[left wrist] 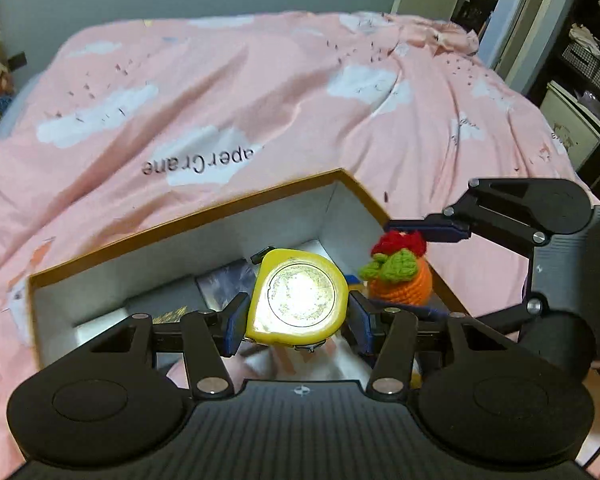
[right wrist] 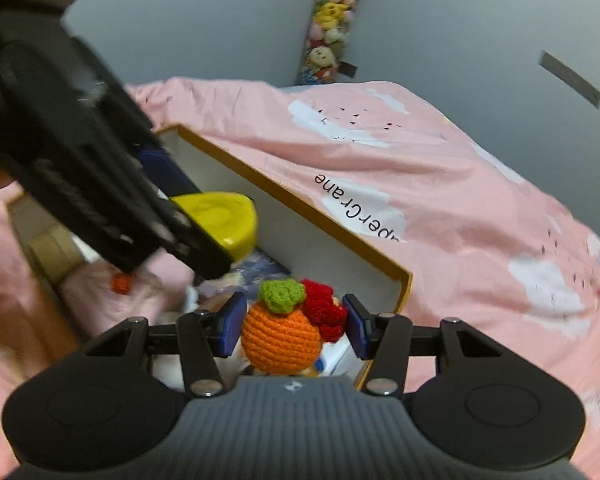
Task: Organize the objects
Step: 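Lower the tape measure and the crocheted fruit into the orange box with both tools, then open both tools to release the tape measure and fruit in the box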
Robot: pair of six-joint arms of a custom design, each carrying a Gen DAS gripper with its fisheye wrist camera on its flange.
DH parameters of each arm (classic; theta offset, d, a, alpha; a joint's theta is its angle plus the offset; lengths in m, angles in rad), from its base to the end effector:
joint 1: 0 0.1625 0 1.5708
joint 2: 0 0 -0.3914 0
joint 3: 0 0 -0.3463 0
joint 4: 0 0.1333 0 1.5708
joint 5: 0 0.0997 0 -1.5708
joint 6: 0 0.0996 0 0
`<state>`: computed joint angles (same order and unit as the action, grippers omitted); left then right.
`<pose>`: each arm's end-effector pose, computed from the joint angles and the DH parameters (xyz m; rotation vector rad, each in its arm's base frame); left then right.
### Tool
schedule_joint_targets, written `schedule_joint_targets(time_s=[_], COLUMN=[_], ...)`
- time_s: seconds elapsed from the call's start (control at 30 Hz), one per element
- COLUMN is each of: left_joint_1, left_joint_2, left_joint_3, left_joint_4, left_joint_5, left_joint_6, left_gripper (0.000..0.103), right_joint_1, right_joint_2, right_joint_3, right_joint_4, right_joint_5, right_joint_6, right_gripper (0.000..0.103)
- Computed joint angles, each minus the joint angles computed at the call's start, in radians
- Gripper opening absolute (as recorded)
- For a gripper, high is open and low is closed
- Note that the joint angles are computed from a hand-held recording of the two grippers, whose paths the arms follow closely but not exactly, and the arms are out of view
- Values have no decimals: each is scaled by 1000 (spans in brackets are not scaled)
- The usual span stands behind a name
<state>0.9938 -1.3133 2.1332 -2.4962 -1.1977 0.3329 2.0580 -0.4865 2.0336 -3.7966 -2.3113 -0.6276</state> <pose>-0.1005 -0.4654 0.2061 1.1952 2.5064 -0.2093 0.2822 -0.3914 0.0047 0.9343 -2.0853 0.7355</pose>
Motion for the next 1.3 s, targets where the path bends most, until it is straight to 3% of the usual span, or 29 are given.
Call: schedule_joint_targets(time_s=[0.1,0.23,0.4,0.57,0.83,0.93,1.1,1.3], left_joint_1=[36,73,99,114,112,111,94,58], left_joint_2=[90,162,218,247,273,270,248,183], left_joint_3=[-54,-89,-121,-134,-134,-123,-103,-35], left_joint_4=[-7,-36,-37,-44,-48,-70,-93,-162], left_joint_5=[-14,-31,-30,-38,-23,-28,-27,-6], left_joint_6=[-22,-41,-79,-111,-145,-139,-128,-94], left_gripper=[60,60,60,60,61,70,73,74], right_joint_1=[-32,-79,-99,-113,-110,-103,-90,-61], right_joint_2=[43,48,108,137,129,129,121,80], right_joint_3=[-62,-86,-136,-149,-129,-121,-103,-66], right_joint_4=[5,54,15,-24,-78,-99,-112,-90], right_joint_5=[-26,-12,-55,-74,-79,-82,-97,-112], right_joint_6=[-133,-221,-386,-452,-457,-469,-474,-397], right_gripper=[54,54,54,55,61,67,67,69])
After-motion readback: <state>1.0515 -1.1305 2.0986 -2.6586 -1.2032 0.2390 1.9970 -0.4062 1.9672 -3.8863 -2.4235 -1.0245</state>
